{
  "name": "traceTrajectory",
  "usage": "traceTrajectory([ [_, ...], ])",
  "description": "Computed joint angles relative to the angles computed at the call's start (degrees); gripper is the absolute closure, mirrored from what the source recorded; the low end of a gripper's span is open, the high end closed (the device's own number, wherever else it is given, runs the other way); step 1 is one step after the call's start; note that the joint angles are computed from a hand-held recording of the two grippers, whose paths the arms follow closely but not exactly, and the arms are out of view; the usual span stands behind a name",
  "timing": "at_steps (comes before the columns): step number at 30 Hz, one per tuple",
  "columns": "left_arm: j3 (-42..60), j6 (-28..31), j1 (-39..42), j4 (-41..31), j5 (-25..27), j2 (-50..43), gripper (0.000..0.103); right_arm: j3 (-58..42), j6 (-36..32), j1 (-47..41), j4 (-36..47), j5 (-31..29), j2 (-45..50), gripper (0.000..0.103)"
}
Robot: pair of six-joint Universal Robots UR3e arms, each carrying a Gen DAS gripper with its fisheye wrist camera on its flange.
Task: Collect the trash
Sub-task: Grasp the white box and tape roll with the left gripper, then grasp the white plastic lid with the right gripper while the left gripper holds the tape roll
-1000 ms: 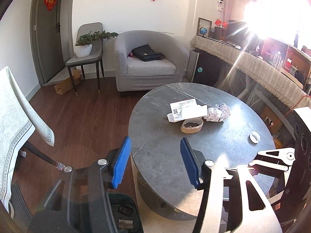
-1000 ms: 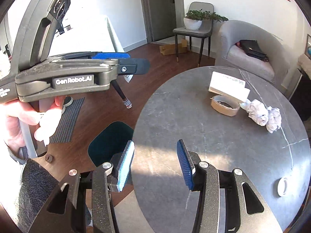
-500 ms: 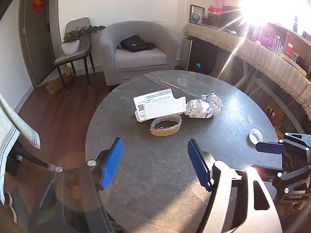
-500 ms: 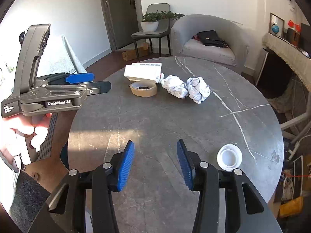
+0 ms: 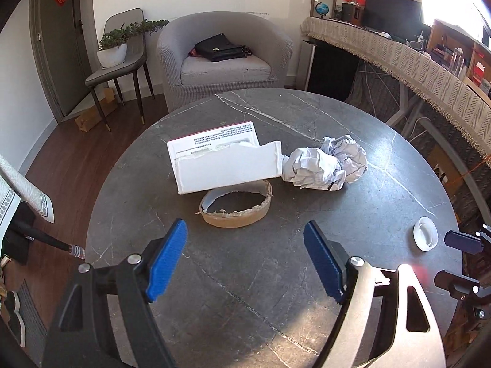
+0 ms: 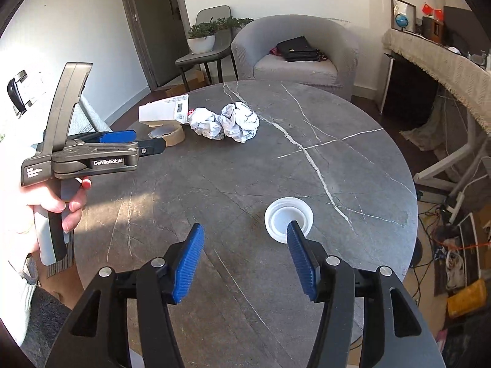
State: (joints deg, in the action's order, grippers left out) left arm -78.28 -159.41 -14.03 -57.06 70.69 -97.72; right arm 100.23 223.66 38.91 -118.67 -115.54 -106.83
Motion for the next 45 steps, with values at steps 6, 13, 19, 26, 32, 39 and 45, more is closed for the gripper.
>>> traceTrajectory([
  [6, 5.81, -5.24, -1.74, -2.27, 3.05, -4.83, 0.022, 1.16, -0.07, -1.25, 0.28, 0.94, -0.03, 0.043],
  [13, 10.25, -9.12, -4.03, -2.31, 6.93, -9.11, 0.022, 1.7, -0.4, -2.42, 3.1, 0.04, -0.36, 0.043],
  [19, 14.33, -11.45, -6.01, -2.14, 9.45, -12.84, 0.024, 4.05, -1.41, -3.89, 2.04, 1.18, -2.52, 0.043],
  [26, 15.07, -11.82, -6.75, -1.03, 11.35, -13.76, 0.039, 5.46, -1.94, -4.25, 0.68, 1.72, -3.31, 0.043],
  [32, 13.96, -11.18, -6.58, -0.25, 10.97, -13.15, 0.042, 6.23, -2.25, -4.99, 0.78, 2.36, -4.63, 0.043],
  [39, 11.18, -9.32, -5.78, -1.41, 7.93, -10.21, 0.043, 3.65, -2.05, -4.79, 2.14, 1.48, -3.25, 0.048],
  [45, 9.2, -7.34, -4.31, -3.57, 5.37, -7.35, 0.043, 1.59, -2.96, -5.78, 2.06, 1.97, -0.1, 0.057],
])
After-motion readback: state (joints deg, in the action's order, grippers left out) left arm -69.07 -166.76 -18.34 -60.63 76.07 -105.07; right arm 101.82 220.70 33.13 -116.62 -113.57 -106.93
